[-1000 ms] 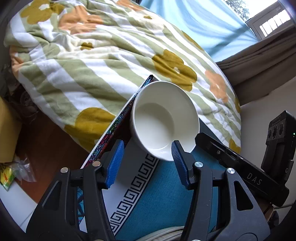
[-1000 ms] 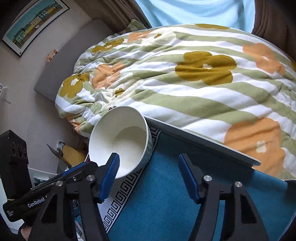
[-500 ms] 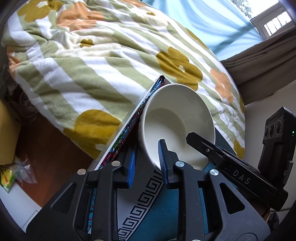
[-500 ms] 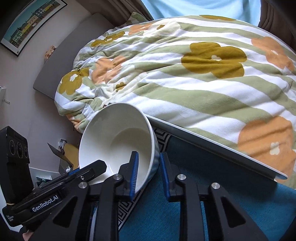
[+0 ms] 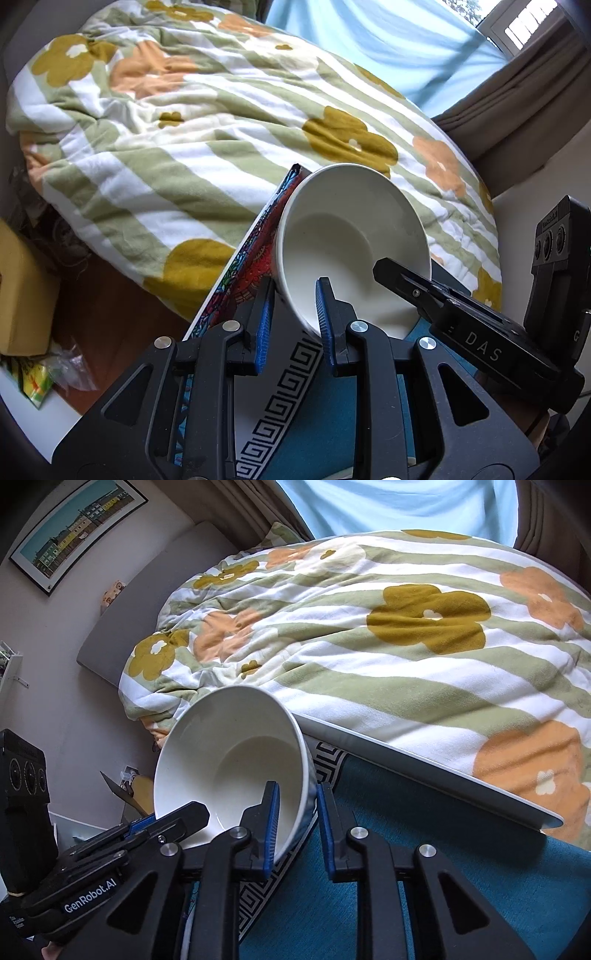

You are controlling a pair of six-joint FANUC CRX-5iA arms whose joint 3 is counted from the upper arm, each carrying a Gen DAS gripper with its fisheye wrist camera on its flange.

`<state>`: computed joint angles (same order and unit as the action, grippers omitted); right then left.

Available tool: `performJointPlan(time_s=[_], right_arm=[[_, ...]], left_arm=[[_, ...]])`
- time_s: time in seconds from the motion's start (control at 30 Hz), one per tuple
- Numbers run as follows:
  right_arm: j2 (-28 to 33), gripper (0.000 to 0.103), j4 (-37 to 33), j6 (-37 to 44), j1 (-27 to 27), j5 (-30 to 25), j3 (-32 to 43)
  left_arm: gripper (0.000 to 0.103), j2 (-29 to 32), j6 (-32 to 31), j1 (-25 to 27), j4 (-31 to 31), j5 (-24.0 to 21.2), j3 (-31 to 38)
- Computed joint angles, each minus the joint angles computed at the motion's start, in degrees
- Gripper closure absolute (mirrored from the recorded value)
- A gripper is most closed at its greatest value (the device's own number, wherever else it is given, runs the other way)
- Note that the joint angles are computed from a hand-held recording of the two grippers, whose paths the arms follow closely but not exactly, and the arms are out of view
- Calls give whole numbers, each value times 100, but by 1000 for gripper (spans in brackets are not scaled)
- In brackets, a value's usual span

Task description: Organize plates and bowls

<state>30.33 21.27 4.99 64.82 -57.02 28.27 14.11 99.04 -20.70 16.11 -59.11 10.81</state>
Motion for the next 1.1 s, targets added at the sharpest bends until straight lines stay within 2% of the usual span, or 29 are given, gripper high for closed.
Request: performJointPlan(time_s=[0.23,0.43,0.63,0.8,0.97,1.1], right_arm=[[-592,84,766,-773,381,145,-698],[-1183,84,1364,-1473,946,-331,-1176],[-1834,84,1944,-2394,1755,-1229,-1739],[-2280,84,2242,-3167,2574,-2326,-2085],[-2630,84,2198,-3971,3443,-3401,-2379],[-2843,84,1924,-4750,4055,-4057,-2585]], left_arm=[[83,-640,251,-291,-279,35,-160],[83,-1195,751,-859,-666,-113,-172],[83,-1491,1184,-1704,-1049,-259,37],[83,-1473,1569,-2567,-1305,-284,236],[83,-1305,1947,-3349,-1382,-258,363],[83,-1032,1967,-3801,-1225,-327,483]])
